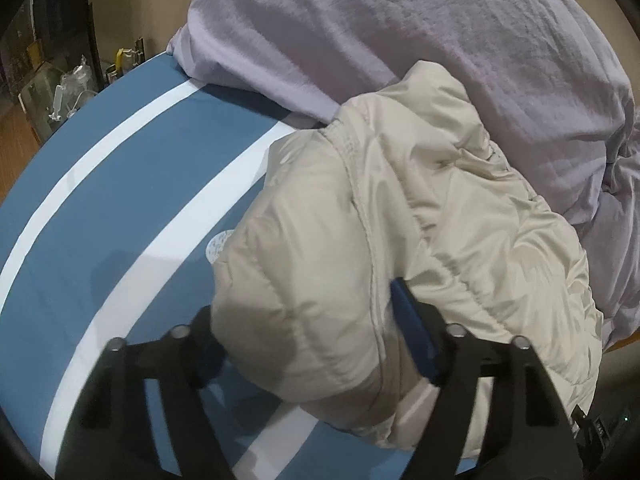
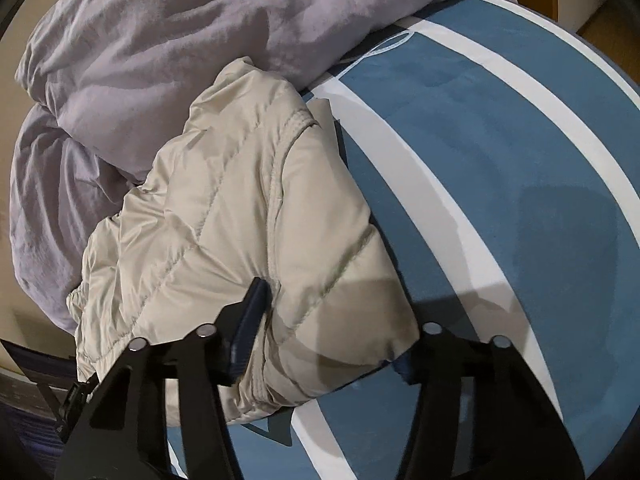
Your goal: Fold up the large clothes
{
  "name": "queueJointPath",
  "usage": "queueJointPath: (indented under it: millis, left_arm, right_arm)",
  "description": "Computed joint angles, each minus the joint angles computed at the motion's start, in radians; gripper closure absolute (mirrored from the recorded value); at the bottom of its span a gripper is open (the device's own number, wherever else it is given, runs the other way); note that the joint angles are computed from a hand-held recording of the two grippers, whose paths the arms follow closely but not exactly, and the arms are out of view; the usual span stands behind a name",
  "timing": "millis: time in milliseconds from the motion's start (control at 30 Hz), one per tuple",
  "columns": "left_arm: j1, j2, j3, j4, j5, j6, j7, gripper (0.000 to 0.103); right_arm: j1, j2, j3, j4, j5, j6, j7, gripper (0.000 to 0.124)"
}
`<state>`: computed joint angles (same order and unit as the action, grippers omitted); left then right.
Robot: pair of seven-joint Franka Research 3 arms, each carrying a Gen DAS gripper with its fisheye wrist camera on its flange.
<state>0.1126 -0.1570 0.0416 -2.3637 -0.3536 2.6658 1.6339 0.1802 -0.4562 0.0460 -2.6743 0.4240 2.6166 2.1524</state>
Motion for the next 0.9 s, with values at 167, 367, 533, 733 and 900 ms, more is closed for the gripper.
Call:
queueJointPath:
  millis: [167, 367, 533, 733, 900]
  left_arm:
    - [-0.014, -0.024, 0.017, -0.012, -0.051, 0.004, 0.071, 0.060]
    - [-0.026, -0.061, 0.029, -0.026, -0.070, -0.004, 0.120, 0.070]
    - [-0.031, -0.125, 0.071, -0.071, -0.108, -0.024, 0.196, 0.071]
    - [-0.005, -0.218, 0.129, -0.142, -0.119, -0.067, 0.247, 0.071]
    - [0.028, -0.299, 0.177, -0.200, -0.103, -0.106, 0.278, 0.071]
  right_arm:
    - [-0.005, -0.011, 0.020, -0.007, -0.019, 0.021, 0.019, 0.087]
    - [-0.003, -0.053, 0.028, -0.019, -0.052, 0.014, 0.032, 0.094]
    - [0.016, -0.120, 0.027, -0.053, -0.042, -0.012, 0.031, 0.094]
    - [0.059, -0.231, 0.045, -0.113, -0.012, -0.051, 0.045, 0.094]
    - [0.092, -0.305, 0.066, -0.145, 0.001, -0.086, 0.071, 0.094]
